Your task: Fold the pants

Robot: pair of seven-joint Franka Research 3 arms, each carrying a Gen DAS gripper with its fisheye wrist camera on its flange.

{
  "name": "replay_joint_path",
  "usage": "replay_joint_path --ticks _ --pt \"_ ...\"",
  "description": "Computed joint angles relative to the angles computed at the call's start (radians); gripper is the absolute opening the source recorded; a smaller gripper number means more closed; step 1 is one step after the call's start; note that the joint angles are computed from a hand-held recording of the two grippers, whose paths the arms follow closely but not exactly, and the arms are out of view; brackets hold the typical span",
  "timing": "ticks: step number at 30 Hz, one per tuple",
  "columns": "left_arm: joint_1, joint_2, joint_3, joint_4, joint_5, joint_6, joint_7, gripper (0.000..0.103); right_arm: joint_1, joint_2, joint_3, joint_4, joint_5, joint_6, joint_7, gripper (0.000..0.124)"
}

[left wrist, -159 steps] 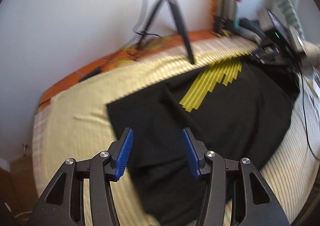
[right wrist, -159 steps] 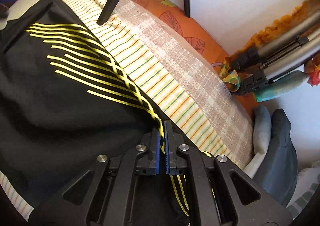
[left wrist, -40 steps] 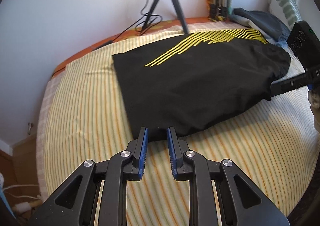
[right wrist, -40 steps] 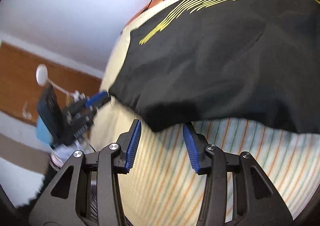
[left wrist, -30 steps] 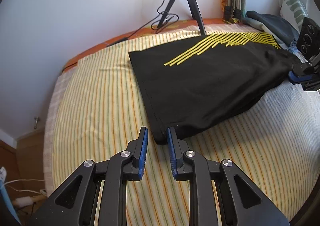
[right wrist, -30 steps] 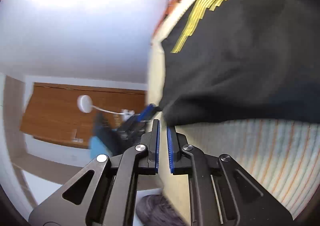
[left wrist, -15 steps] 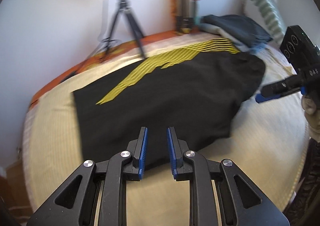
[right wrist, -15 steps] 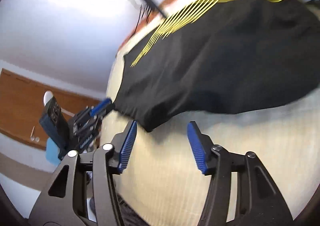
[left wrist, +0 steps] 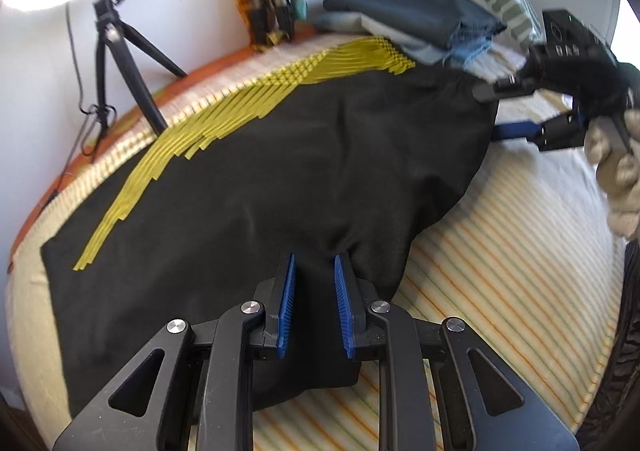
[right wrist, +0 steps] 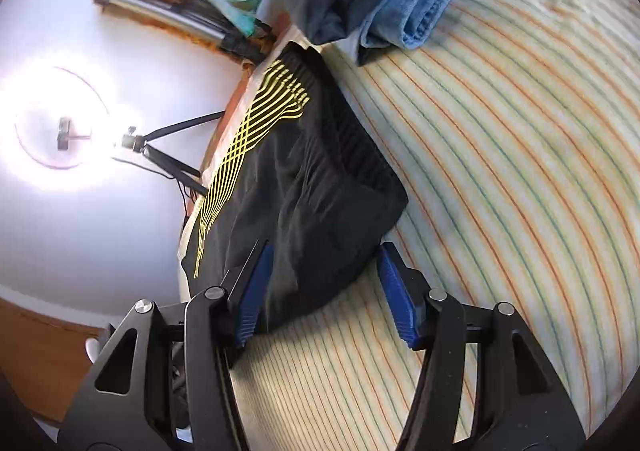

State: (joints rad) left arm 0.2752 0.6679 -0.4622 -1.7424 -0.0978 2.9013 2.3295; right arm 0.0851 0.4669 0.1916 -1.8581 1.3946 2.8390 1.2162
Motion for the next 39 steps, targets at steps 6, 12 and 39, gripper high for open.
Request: replay_joint_path --ticks 6,12,39 --pt "0.005 0.011 -0.005 0.006 0.012 -0.001 0.016 0.023 0.016 0.003 -0.015 -0.024 -0.158 0.033 0.133 0.018" --pt "0.05 -0.022 -0.055 -0.027 -0.012 0.05 0.022 0.027 0.021 -0.06 -0.038 -0.076 -0.297 0.014 0.165 0.029" --pt "-0.417 0.167 0.126 0.33 0.18 -0.138 -0.092 0.052 -0.114 -0.047 -0.06 0.088 -0.286 -0.125 -0.039 0.059"
